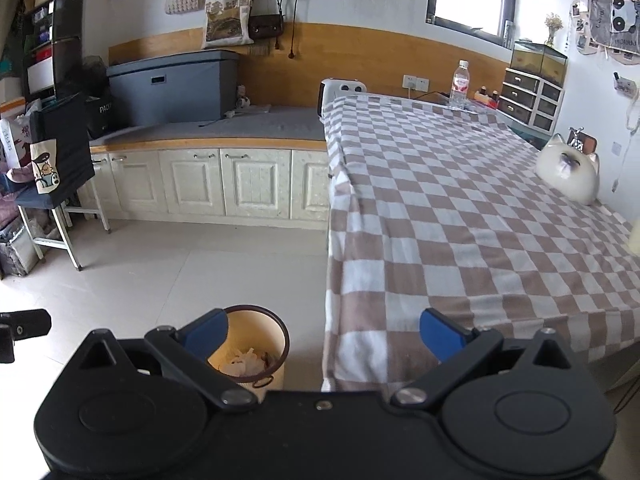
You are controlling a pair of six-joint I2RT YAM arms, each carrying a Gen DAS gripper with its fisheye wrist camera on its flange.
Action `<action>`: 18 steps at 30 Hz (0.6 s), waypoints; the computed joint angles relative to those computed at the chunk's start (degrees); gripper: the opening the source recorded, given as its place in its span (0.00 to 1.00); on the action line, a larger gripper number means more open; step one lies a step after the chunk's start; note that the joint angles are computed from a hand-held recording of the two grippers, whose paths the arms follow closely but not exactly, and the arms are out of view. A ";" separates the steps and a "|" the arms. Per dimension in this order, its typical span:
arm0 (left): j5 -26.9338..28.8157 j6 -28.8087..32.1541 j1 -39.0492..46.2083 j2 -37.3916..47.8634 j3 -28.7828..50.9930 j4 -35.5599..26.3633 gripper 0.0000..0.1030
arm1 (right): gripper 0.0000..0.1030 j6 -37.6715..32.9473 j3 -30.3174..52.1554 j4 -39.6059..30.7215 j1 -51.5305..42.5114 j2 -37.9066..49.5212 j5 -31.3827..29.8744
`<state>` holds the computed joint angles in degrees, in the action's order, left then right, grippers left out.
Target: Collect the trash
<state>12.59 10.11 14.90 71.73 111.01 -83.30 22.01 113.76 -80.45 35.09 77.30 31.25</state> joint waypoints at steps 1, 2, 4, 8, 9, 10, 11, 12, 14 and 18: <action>0.34 0.07 0.47 -0.06 -0.03 -0.24 1.00 | 1.00 0.09 -0.32 0.09 -0.03 -0.23 -0.11; 0.55 0.07 0.72 -0.15 -0.08 -0.39 1.00 | 1.00 0.31 -0.56 0.12 0.35 -0.40 0.17; 0.75 -0.07 0.84 -0.02 0.30 -0.67 1.00 | 1.00 0.43 -0.96 0.29 0.95 -0.72 0.74; 0.91 -0.28 0.62 -0.32 0.57 -0.85 1.00 | 1.00 1.50 -1.50 0.32 2.37 -1.28 1.48; 0.49 -0.73 0.01 -0.53 0.49 -0.79 1.00 | 1.00 1.67 -1.78 0.32 2.65 -1.54 1.69; 0.55 -0.78 -0.07 -0.64 0.56 -0.85 1.00 | 1.00 1.85 -2.03 0.35 2.94 -1.79 1.94; 0.38 -0.99 -0.42 -0.76 0.57 -0.82 1.00 | 1.00 1.96 -2.22 0.34 3.15 -2.04 2.12; 0.17 -1.21 -0.79 -0.91 0.55 -0.77 1.00 | 1.00 2.05 -2.26 0.32 3.29 -2.16 2.29; 0.37 -1.03 -0.69 -1.03 0.72 -0.89 1.00 | 1.00 2.32 -2.24 0.13 3.78 -2.42 2.85; -0.02 -1.54 -1.54 -1.28 0.73 -0.87 1.00 | 1.00 2.50 -1.98 -0.08 4.23 -2.73 3.81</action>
<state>12.56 8.58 13.36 70.45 111.74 -84.16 24.51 111.78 -80.53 39.32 74.57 35.06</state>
